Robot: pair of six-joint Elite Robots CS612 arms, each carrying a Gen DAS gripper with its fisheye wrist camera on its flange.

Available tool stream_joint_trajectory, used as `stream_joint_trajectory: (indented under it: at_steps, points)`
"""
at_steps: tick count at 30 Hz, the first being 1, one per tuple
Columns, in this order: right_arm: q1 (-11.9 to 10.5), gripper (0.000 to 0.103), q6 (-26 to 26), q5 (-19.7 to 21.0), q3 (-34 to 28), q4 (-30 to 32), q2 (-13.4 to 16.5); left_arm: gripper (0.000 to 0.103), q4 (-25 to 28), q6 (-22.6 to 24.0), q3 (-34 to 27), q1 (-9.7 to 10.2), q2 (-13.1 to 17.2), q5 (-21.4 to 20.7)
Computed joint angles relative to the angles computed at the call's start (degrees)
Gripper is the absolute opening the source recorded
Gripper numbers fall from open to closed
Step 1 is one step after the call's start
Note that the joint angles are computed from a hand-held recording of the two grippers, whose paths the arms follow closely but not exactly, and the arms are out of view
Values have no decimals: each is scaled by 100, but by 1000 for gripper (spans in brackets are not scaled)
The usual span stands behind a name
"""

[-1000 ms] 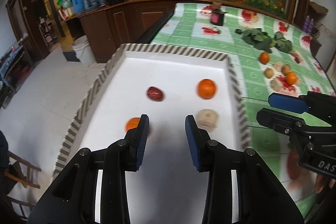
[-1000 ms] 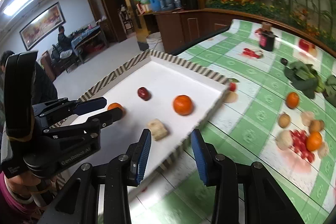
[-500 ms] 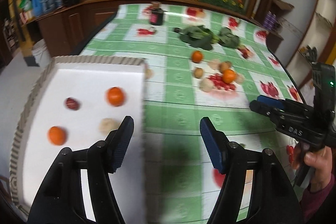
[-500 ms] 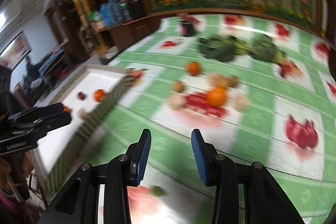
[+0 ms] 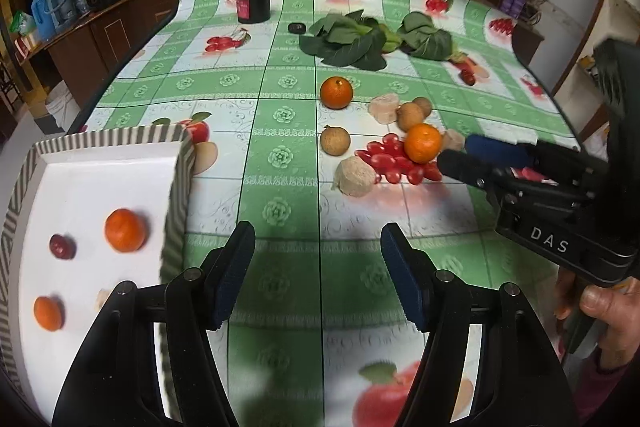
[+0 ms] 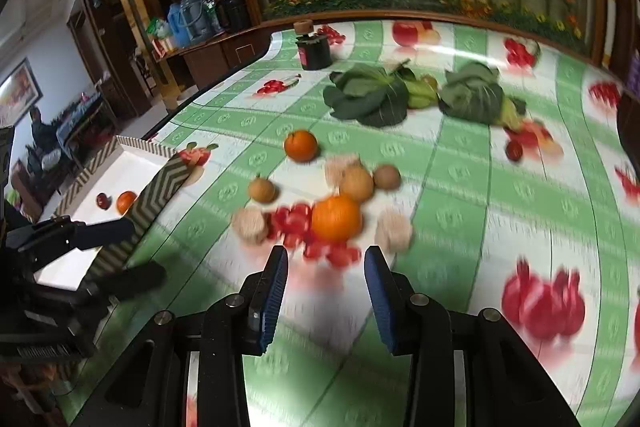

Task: Organize fruits
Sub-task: 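Grasp a brown round fruit with the left tool while the right tool grasps an orange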

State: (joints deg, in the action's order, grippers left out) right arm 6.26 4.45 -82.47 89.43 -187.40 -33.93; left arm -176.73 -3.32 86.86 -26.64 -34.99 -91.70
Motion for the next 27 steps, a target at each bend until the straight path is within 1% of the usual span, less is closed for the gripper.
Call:
stream_joint_trajectory:
  at_steps: [5,8,9,10,13,15,18,20,22,27]
  points:
    - [46,39,-454,-233,-439,631,150,66,318,17,-332,-20,174,105]
    - [42,39,-684,-202,-601,866,246,66,458,35,-496,-27,257,32]
    - [35,38,-703,-173,-622,872,267,66,493,49,-538,-38,278,41]
    - [26,34,-680,-148,-626,852,278,66,526,72,-582,-50,301,60]
    - [-34,33,-519,53,-535,629,261,66,648,120,-710,-81,369,115]
    - [-49,33,-421,36,-434,385,226,66,699,138,-788,-97,412,137]
    - [-87,33,-278,139,-316,202,162,65,710,155,-871,-117,473,145]
    - [-81,33,-260,121,-275,142,136,48,720,176,-917,-121,511,123]
    - [-65,33,-260,93,-227,77,111,29,580,260,-905,-141,529,198]
    - [-19,33,-163,28,-93,-17,44,29,470,261,-809,-134,487,187]
